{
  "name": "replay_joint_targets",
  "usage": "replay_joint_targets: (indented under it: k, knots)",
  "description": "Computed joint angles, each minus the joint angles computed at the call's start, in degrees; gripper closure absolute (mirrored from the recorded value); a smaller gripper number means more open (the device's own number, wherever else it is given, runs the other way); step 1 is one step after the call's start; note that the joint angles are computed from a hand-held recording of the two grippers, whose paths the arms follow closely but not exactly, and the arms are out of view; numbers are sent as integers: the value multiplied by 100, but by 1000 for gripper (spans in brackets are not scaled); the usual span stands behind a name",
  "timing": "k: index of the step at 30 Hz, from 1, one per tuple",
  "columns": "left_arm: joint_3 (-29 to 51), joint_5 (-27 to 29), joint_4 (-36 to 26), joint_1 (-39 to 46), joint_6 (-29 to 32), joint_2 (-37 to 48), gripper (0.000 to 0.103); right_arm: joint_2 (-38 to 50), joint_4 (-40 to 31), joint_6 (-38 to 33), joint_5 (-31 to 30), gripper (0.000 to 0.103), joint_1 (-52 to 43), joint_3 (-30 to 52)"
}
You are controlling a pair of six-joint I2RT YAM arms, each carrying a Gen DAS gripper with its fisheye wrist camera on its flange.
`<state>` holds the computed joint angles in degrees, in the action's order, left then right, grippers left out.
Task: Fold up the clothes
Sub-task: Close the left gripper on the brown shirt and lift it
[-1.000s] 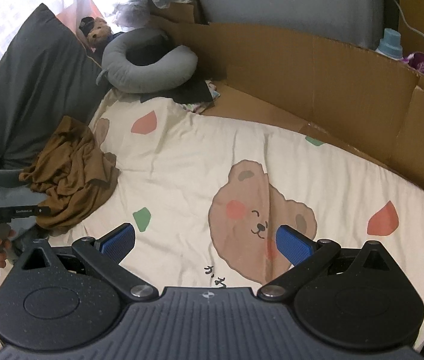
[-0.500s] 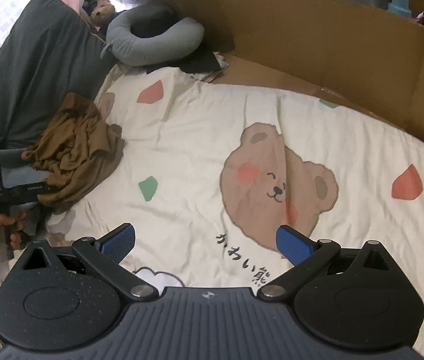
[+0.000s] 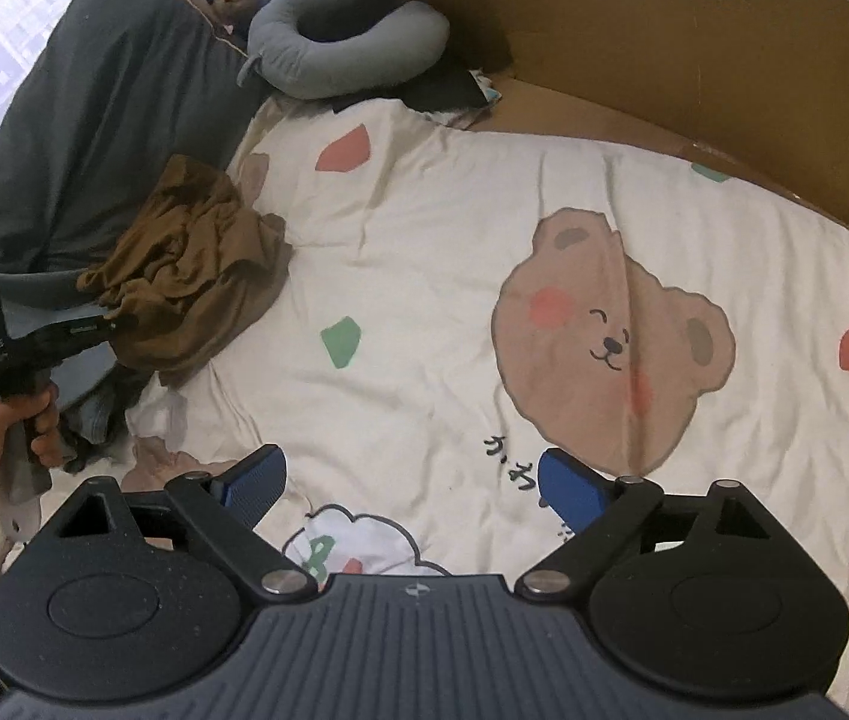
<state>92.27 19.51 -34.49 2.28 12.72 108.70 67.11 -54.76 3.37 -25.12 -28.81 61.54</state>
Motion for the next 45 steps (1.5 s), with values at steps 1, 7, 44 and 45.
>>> replay_joint_targets:
  k: [1,7,44,45]
  knots:
    - [-89,80,-3,-52,-30,-115,100,18,1,23,3,9,8,5]
    - [-389,485,-188,-379,-83,-603,100,-40,76,93,-57,9,-59,-32]
    - [-901,2086,-1266,-2704,424,-1159,86,58,309,637,-342,9,-1038,-69]
    - [-879,2130,-1333,-2629,447,-1150,81,54,306,618,-347,9,-1086,-97]
